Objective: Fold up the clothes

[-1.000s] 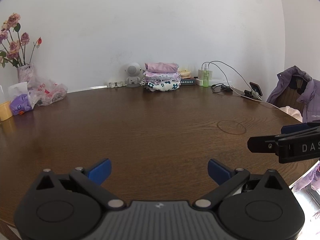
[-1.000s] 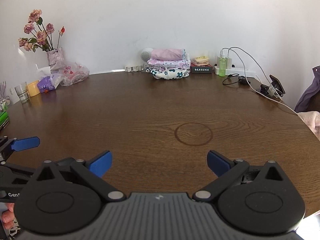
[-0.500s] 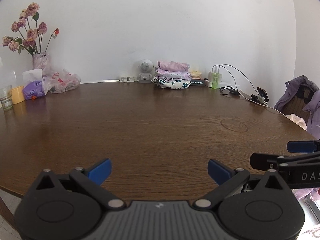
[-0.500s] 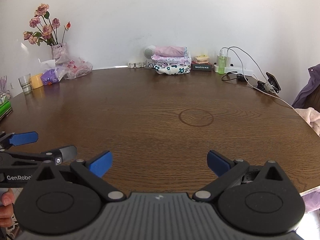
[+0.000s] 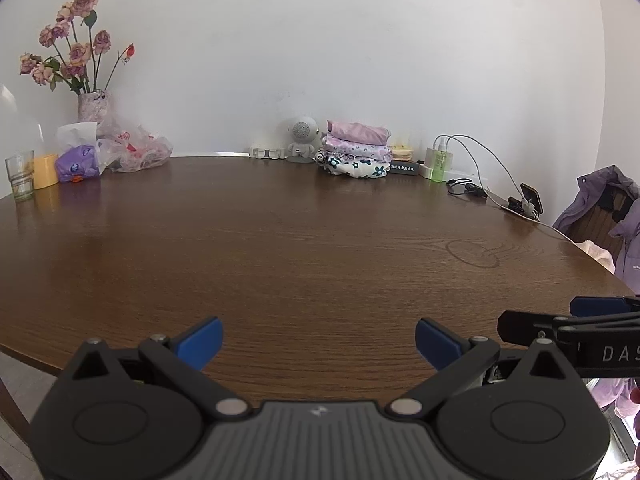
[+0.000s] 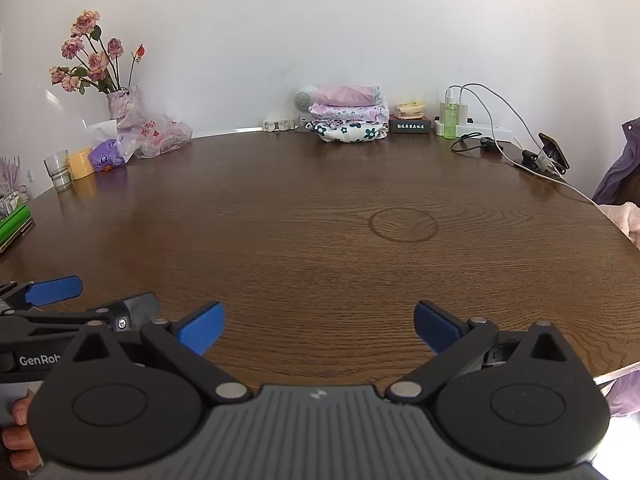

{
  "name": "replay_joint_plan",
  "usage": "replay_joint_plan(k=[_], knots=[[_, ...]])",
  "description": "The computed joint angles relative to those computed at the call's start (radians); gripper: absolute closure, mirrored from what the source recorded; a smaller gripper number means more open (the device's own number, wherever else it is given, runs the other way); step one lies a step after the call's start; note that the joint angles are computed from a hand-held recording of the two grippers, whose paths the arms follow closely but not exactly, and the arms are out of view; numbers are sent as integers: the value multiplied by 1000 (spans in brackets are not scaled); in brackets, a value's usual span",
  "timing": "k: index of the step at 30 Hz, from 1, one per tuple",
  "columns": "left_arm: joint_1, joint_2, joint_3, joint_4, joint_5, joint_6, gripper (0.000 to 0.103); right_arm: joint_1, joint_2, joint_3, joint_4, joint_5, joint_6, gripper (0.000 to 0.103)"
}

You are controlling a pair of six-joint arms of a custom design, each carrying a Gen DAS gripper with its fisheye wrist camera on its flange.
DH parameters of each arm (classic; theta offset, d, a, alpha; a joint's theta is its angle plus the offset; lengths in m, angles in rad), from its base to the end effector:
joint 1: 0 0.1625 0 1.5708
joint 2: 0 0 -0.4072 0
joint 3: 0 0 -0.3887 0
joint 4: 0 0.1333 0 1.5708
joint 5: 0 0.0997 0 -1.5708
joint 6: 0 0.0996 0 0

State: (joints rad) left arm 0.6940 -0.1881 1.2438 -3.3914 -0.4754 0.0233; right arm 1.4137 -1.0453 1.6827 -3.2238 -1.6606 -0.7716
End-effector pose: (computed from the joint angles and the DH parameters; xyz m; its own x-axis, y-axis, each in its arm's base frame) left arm -0.3923 -0.6151 -0.0635 -0.7529 -0.0312 -0.6574 0.5723 0.4623 -0.6773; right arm 0.0206 -0.6649 0.3159 -0.7541 -0.1974 0.6264 -0.6185 0.5343 -0.5762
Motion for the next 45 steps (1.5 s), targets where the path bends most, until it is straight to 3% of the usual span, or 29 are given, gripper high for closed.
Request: replay_joint_plan(k=[45], knots=[[-1, 4, 6, -3, 17, 0, 0, -11, -10, -4, 54, 10, 21, 0]])
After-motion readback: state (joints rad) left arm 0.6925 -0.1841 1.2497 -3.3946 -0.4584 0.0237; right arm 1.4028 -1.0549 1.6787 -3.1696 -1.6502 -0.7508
